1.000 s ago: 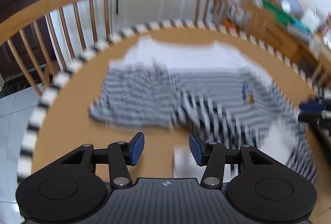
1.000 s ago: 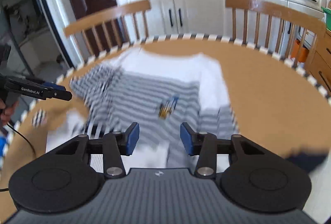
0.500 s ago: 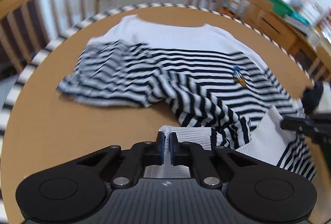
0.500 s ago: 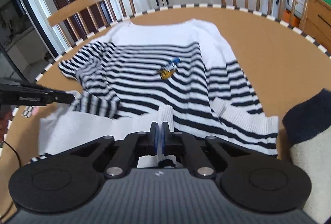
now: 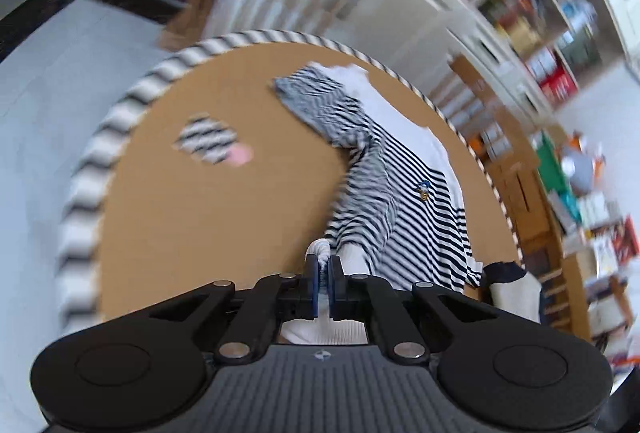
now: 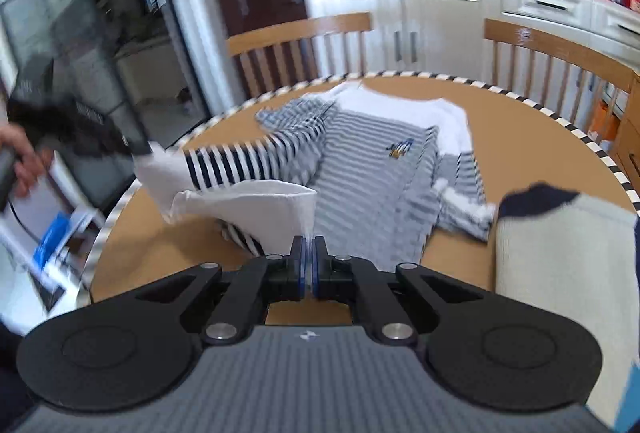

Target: Fold clothes

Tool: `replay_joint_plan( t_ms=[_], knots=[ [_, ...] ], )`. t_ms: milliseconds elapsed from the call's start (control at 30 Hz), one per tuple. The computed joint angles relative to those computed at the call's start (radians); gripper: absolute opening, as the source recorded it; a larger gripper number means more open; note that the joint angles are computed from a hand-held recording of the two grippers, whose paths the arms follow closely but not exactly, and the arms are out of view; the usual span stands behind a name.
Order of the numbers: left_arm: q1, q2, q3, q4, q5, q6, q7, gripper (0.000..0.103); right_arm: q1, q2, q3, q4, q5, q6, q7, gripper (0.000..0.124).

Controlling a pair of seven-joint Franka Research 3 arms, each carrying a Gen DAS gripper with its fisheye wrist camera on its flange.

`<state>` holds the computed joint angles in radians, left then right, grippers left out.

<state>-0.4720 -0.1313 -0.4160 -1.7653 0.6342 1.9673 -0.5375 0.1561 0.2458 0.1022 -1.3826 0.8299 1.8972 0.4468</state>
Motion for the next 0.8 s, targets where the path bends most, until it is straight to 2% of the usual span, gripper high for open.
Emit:
replay_joint_plan(
  t_ms=[100,167,200,300,367,433,500,600,733,800],
  knots=[
    [-0.060,0.038,-0.088,0.090,0.034,-0.213,-0.179,0.005,-0.036,-0.067,-0.023,-0.090,0.008,-0.044,-0.084,0.003],
    [-0.113,0.078,-0.113,0.131,0.037,-0.313,-0.262,0.005,-0.044,-0.090,-0.042,-0.129,-0.016,-0.053,-0.122,0.003],
    [-0.135,0.090,-0.113,0.130,0.023,-0.340,-0.298,0.005,-0.045,-0.094,-0.050,-0.138,-0.038,-0.061,-0.131,0.002],
    [-0.178,0.101,-0.091,0.074,-0.053,-0.384,-0.389,0.004,-0.034,-0.100,-0.060,-0.190,-0.090,-0.013,-0.114,0.003],
    [-0.204,0.145,-0.083,0.099,-0.053,-0.510,-0.369,0.000,-0.034,-0.101,-0.064,-0.212,-0.075,0.002,-0.037,0.004],
    [-0.224,0.151,-0.068,0.098,-0.044,-0.569,-0.388,0.001,-0.037,-0.100,-0.067,-0.223,-0.030,-0.003,0.081,0.013],
    [-0.233,0.136,-0.056,0.084,-0.041,-0.572,-0.419,0.002,-0.039,-0.096,-0.068,-0.230,0.010,-0.015,0.229,0.029],
    [-0.242,0.138,-0.054,0.094,-0.014,-0.557,-0.396,0.007,-0.019,-0.107,-0.060,-0.264,-0.022,0.005,0.354,0.031],
    [-0.257,0.180,-0.052,0.128,0.045,-0.505,-0.299,0.026,0.016,-0.128,-0.045,-0.302,-0.098,0.027,0.378,0.039],
    [-0.264,0.225,-0.041,0.170,0.049,-0.497,-0.226,0.026,0.029,-0.153,-0.039,-0.344,-0.105,0.057,0.329,0.041]
  ],
)
